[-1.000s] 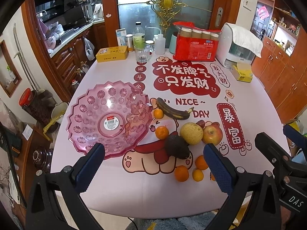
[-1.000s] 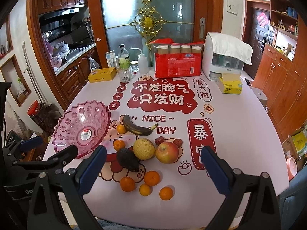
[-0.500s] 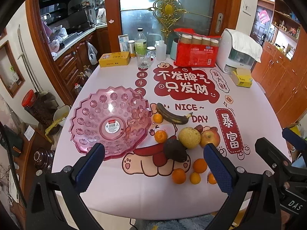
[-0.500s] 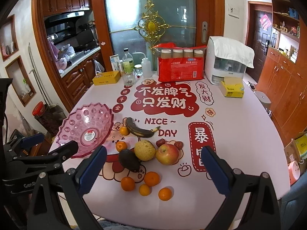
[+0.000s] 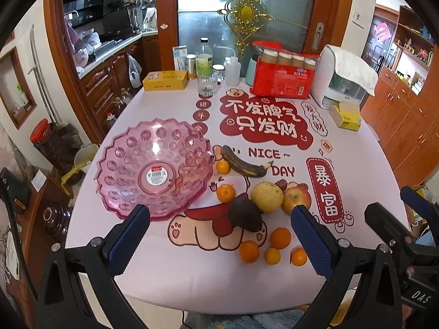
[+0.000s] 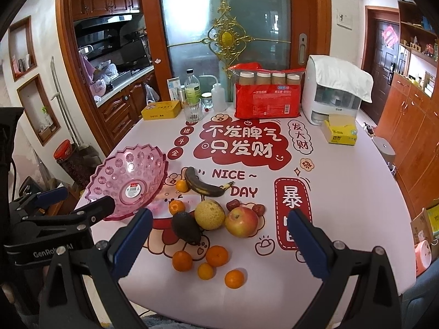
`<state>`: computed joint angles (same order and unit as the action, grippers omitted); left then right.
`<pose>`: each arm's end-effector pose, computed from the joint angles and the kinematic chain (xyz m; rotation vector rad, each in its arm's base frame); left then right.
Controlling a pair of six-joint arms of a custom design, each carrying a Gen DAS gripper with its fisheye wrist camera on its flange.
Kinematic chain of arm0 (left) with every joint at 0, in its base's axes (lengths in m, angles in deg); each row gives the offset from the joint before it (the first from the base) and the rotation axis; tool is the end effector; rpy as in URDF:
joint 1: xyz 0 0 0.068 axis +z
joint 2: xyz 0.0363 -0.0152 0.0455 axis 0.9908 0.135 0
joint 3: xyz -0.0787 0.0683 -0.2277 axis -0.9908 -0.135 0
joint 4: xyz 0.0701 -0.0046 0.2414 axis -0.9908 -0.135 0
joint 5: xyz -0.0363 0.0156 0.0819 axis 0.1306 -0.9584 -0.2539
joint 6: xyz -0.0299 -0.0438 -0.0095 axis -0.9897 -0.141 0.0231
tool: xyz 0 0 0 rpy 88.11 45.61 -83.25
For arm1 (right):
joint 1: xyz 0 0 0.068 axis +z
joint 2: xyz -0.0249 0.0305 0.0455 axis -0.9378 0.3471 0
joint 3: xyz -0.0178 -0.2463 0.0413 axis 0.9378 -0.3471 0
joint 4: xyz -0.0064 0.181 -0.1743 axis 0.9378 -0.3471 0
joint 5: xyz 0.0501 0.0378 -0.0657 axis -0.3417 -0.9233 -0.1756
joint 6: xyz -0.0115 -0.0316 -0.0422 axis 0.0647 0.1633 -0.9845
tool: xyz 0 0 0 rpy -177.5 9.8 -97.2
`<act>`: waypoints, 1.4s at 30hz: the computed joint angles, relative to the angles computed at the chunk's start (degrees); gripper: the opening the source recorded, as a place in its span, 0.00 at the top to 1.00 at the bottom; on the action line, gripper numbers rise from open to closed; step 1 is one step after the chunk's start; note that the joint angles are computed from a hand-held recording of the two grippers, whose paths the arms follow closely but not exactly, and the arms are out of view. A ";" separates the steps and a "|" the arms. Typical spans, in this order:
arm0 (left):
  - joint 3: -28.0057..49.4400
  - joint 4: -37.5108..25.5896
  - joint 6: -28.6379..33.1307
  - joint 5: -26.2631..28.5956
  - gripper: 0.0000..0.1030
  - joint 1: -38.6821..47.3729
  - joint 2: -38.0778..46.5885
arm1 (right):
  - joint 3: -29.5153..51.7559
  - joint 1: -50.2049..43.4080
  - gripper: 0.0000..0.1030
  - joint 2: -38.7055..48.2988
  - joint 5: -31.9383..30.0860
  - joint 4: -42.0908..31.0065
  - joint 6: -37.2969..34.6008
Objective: Organize fruits
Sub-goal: 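Grasp a mandarin with the left tool while the right tool grasps another mandarin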
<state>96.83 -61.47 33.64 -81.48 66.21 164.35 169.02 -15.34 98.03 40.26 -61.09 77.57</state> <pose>0.3132 -0.0945 0.3451 0.4607 2.4730 -0.2518 0.2215 0.2693 0.3492 0.3654 2.3401 -0.0829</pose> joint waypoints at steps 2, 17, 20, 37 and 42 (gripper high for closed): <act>-2.09 1.43 -0.37 -0.37 0.01 -0.59 -0.27 | -2.42 -0.37 0.05 -1.32 -0.37 1.29 -0.60; -22.43 14.33 -8.55 -4.56 0.01 -7.18 -1.30 | -32.41 -5.73 0.24 -13.29 -10.52 18.72 -13.60; -25.20 15.93 -11.14 -3.96 0.01 -7.81 -0.28 | -39.17 -7.26 0.26 -15.59 -14.69 24.50 -16.08; -28.07 22.92 -18.43 -1.66 0.22 -7.85 11.37 | -57.50 -12.85 0.36 -13.44 -31.25 45.76 -24.67; -26.39 23.61 -19.15 -0.93 0.35 -7.66 14.06 | -57.93 -12.99 0.42 -11.36 -34.03 48.31 -26.17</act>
